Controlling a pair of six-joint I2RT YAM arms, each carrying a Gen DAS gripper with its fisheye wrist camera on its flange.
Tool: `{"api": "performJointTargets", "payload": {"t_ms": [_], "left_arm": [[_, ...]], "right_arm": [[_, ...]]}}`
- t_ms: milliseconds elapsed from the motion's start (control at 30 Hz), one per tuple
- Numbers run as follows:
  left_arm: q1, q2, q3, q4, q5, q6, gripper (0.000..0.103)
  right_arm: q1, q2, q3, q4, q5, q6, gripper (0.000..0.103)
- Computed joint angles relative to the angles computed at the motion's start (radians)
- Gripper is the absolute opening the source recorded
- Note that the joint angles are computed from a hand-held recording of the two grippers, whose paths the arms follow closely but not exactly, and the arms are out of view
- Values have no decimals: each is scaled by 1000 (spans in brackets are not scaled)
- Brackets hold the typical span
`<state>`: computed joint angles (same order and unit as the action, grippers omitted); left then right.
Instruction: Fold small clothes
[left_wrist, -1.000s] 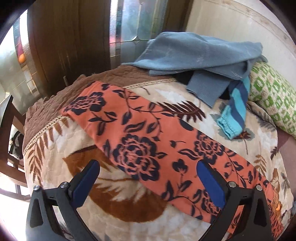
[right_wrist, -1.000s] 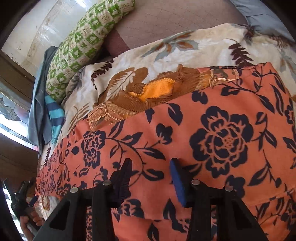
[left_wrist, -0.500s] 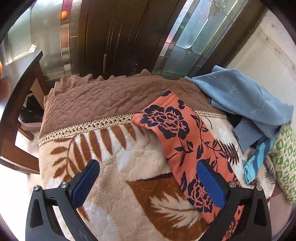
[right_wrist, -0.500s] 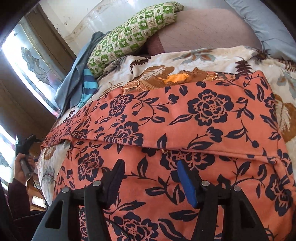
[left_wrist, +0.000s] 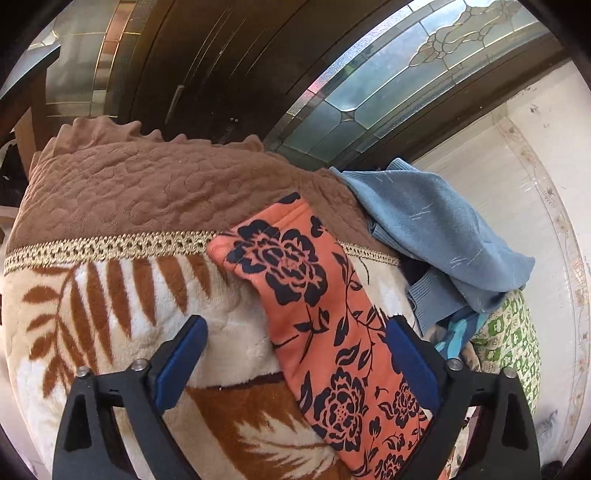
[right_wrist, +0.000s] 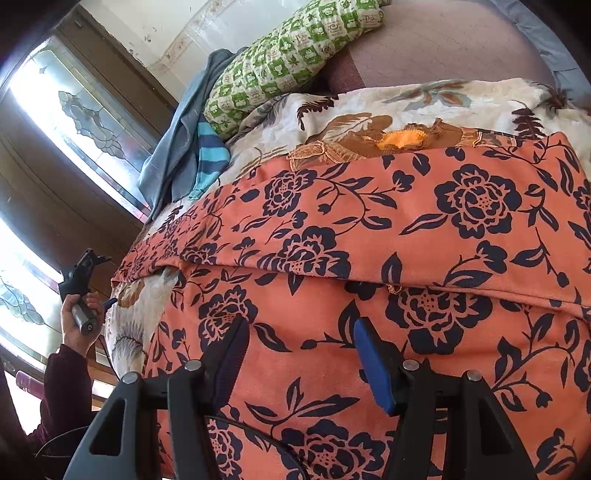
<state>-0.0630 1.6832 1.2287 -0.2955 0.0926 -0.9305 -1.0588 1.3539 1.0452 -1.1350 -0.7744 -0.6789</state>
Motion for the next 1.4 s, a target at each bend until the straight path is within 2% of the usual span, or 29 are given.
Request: {"api": "performJointTargets", "payload": {"t_ms": [67, 267, 400, 500, 567, 600, 700, 933, 1100, 1167, 1267, 1400], "left_arm": [[28, 11, -17, 56, 48, -3, 81], [72, 40, -53, 189, 165, -27, 69], [65, 77, -24, 199, 158, -3, 61], [64, 111, 2, 194, 138, 22, 38], [71, 124, 1, 206, 147, 9, 11], [74, 122, -11, 217, 151, -4, 7], [56, 90, -19, 207, 106, -6, 6], [-75, -91, -25, 194, -7, 74, 5], [-296, -140, 69, 104, -188, 180, 5], [-405, -119, 136, 69, -258, 215, 5], [-573, -40, 264, 35, -311, 246, 5], [-780, 166, 541, -66, -351, 289, 5]], "right_arm": [[4, 6, -3, 3, 2, 8, 63], [27, 13, -15, 38, 13, 41, 63], [47, 24, -20, 59, 21, 67, 63], [62, 22, -28, 80, 34, 82, 63], [66, 23, -29, 88, 39, 87, 63], [63, 24, -28, 89, 39, 87, 63], [57, 26, -24, 104, 41, 106, 63], [12, 35, 4, 107, 23, 141, 63], [-43, 45, 55, 95, -20, 162, 63], [-73, 56, 83, 103, -34, 187, 63], [-131, 97, 140, 111, -65, 237, 63], [-228, 186, 245, 111, -112, 314, 63]]}}
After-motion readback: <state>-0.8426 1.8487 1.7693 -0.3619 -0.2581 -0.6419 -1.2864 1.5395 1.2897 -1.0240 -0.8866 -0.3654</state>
